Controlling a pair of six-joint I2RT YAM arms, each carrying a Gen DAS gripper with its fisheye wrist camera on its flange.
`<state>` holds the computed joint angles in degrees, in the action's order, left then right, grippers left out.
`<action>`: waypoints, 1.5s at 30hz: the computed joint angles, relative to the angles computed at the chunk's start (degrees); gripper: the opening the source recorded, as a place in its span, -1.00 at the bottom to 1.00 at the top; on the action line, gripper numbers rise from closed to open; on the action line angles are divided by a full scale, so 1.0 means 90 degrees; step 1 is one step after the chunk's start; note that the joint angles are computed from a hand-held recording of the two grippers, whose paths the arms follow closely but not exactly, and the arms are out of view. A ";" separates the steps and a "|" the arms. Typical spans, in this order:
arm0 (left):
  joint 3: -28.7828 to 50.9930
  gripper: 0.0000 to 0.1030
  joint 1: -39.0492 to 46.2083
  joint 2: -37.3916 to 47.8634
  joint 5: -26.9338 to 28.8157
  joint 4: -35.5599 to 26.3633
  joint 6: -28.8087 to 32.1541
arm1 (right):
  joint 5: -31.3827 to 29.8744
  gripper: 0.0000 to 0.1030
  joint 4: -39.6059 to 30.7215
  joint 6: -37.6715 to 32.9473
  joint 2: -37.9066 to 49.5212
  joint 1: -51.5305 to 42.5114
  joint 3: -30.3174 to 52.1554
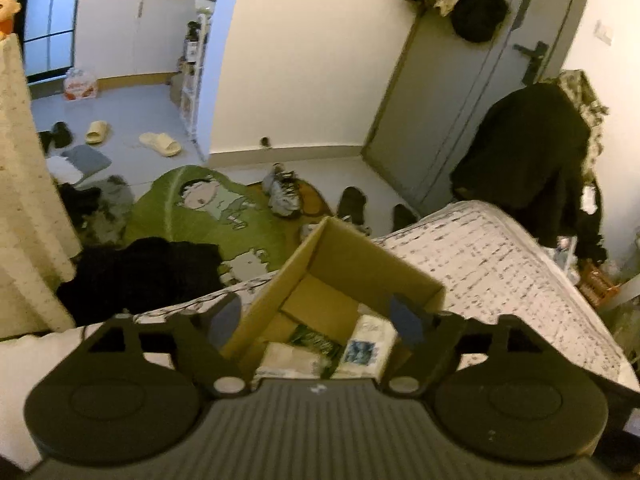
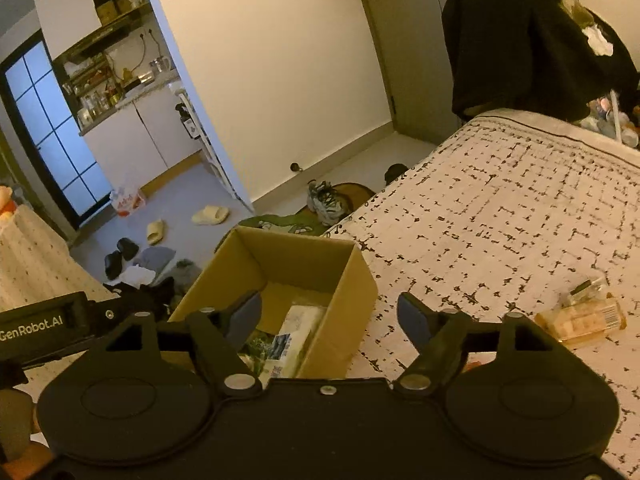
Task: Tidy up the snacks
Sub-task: 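Move both open grippers back toward the remaining snack packets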
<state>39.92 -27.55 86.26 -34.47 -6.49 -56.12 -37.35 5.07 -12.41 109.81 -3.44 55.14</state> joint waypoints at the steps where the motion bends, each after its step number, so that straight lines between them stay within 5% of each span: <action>1: 0.0069 0.62 -0.0028 0.0008 -0.0033 -0.0187 -0.0091 | 0.0015 0.51 -0.0043 -0.0045 -0.0047 -0.0010 -0.0026; 8: 0.0463 0.74 -0.0293 -0.0037 -0.0376 -0.1343 -0.0515 | -0.0084 0.64 -0.0232 -0.0327 -0.0418 -0.0220 -0.0201; 19: 0.0664 0.90 -0.0886 -0.0152 -0.0578 -0.1709 -0.0727 | -0.0227 1.00 -0.1199 -0.1309 -0.0616 -0.1055 0.0146; 41: 0.1039 0.99 -0.1557 0.0539 0.0351 -0.0893 -0.0705 | -0.0238 1.00 -0.2225 -0.1724 0.0105 -0.2637 0.0924; 45: 0.1153 0.98 -0.1849 0.0844 0.0072 -0.0758 -0.0802 | -0.0007 0.58 -0.1679 -0.1029 0.0161 -0.2726 0.0750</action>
